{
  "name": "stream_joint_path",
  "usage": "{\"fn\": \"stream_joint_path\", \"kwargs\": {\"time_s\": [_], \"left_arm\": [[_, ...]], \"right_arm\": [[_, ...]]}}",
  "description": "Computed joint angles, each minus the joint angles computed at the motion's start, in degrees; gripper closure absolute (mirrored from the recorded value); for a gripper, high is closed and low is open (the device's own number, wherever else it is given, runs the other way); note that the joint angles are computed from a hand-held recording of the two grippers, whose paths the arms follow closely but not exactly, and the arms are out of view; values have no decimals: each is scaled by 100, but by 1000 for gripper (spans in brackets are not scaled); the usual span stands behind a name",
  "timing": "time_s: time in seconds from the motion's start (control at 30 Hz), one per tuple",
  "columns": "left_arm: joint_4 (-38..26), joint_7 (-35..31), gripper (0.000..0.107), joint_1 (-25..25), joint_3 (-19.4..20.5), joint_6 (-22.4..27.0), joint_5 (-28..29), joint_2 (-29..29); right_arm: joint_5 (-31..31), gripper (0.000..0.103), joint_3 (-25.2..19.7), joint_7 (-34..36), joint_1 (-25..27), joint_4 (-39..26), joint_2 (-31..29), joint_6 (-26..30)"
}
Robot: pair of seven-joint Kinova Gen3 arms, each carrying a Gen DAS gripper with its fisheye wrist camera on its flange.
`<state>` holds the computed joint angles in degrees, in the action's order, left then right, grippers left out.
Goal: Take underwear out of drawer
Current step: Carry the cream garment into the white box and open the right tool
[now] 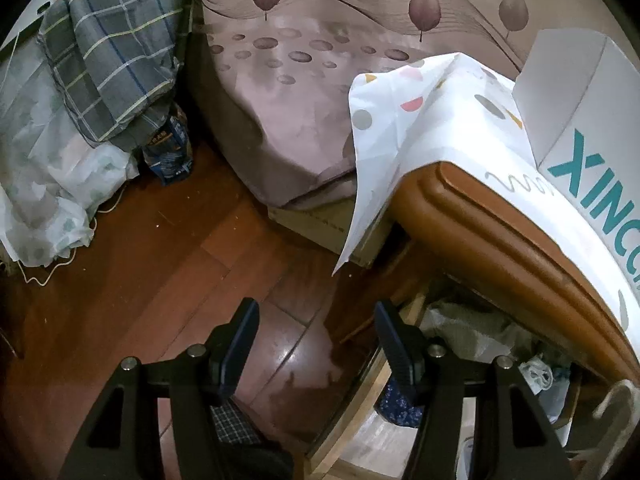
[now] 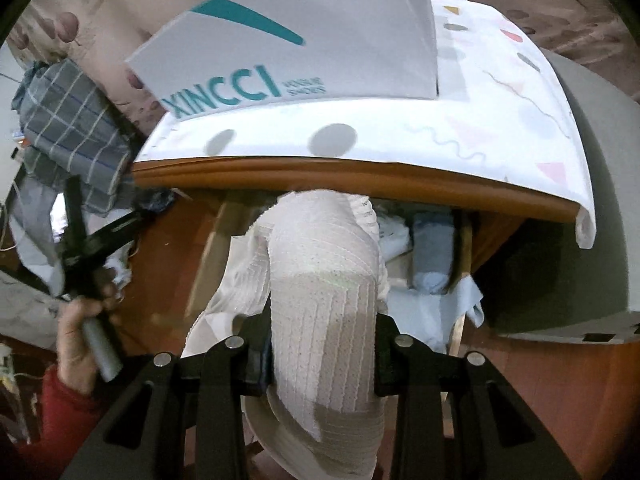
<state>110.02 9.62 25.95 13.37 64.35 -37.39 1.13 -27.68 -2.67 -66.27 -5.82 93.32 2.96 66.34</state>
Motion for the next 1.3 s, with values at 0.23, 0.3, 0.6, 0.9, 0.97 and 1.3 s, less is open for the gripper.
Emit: {"fn": "stream_joint_path", "kwargs": {"time_s": [0.23, 0.3, 0.6, 0.9, 0.97, 1.3], "left_arm": [[49, -54, 46, -69, 1, -76, 75, -101], [26, -22, 46, -69, 30, -6, 38, -83], [-8, 72, 46, -10, 51, 202, -80, -38], [-9, 115, 46, -20, 19, 410, -122, -25], [-7, 121, 46, -22, 19, 418, -129, -22], [-30, 25, 46, -2, 19, 430, -170, -14]], "right_arm": [[-106, 71, 78, -50, 27, -711, -330, 640], [-134, 71, 91, -121, -11, -1003, -394, 692], [716, 71, 373, -1020, -925, -2872, 98, 3], [2707, 70, 506, -2153, -1998, -5029, 1916, 435], [3127, 70, 86, -2363, -1873, -5378, 2239, 607], [3235, 64, 199, -2587, -1992, -6716, 3373, 1454]]}}
